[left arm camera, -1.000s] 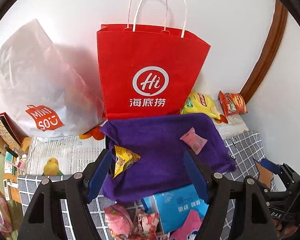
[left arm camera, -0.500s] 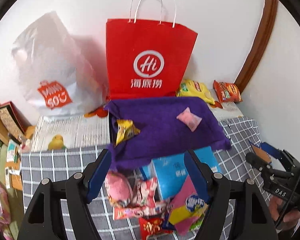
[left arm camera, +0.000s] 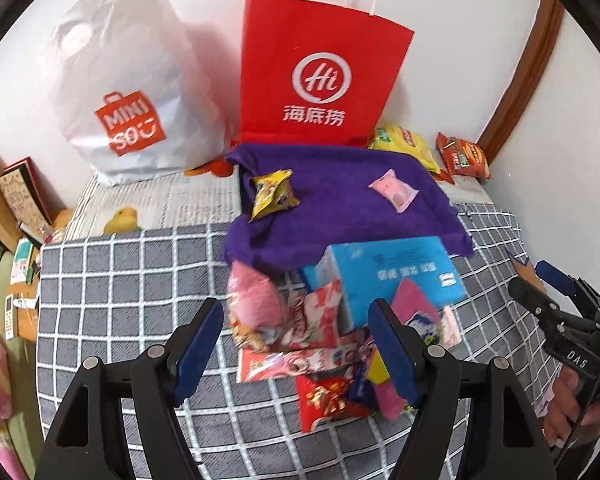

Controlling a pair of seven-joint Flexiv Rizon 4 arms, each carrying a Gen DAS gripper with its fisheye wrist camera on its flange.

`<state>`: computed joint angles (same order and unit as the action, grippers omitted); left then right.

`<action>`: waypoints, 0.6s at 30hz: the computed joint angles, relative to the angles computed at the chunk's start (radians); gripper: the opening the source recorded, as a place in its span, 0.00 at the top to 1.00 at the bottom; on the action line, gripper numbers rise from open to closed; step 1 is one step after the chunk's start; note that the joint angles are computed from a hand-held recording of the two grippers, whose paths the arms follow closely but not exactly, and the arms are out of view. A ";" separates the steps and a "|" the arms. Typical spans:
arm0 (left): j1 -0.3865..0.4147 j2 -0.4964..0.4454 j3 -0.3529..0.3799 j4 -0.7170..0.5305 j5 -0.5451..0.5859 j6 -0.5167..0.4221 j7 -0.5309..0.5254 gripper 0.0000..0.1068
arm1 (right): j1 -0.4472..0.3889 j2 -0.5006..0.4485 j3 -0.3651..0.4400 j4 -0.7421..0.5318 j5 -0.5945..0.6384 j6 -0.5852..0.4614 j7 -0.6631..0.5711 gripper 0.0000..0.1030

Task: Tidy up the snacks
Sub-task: 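Withdraw both open tools from the towel back toward the snack pile, then grasp the pink-and-white biscuit packet with the right tool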

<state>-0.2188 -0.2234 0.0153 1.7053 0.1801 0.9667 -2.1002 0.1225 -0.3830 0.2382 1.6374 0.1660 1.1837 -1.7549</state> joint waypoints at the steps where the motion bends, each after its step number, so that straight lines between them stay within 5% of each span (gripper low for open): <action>1: 0.001 0.006 0.004 0.010 0.003 0.004 -0.005 0.32 | -0.001 0.002 0.004 0.003 0.006 0.000 -0.001 0.19; 18: 0.050 0.055 0.015 0.134 0.005 0.052 -0.066 0.32 | 0.011 -0.014 0.019 0.046 0.013 -0.018 -0.048 0.24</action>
<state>-0.1691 -0.1679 0.0307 1.8389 0.1853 1.0190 -2.1658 0.1331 -0.3965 0.2573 1.6829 0.1793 1.1656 -1.8033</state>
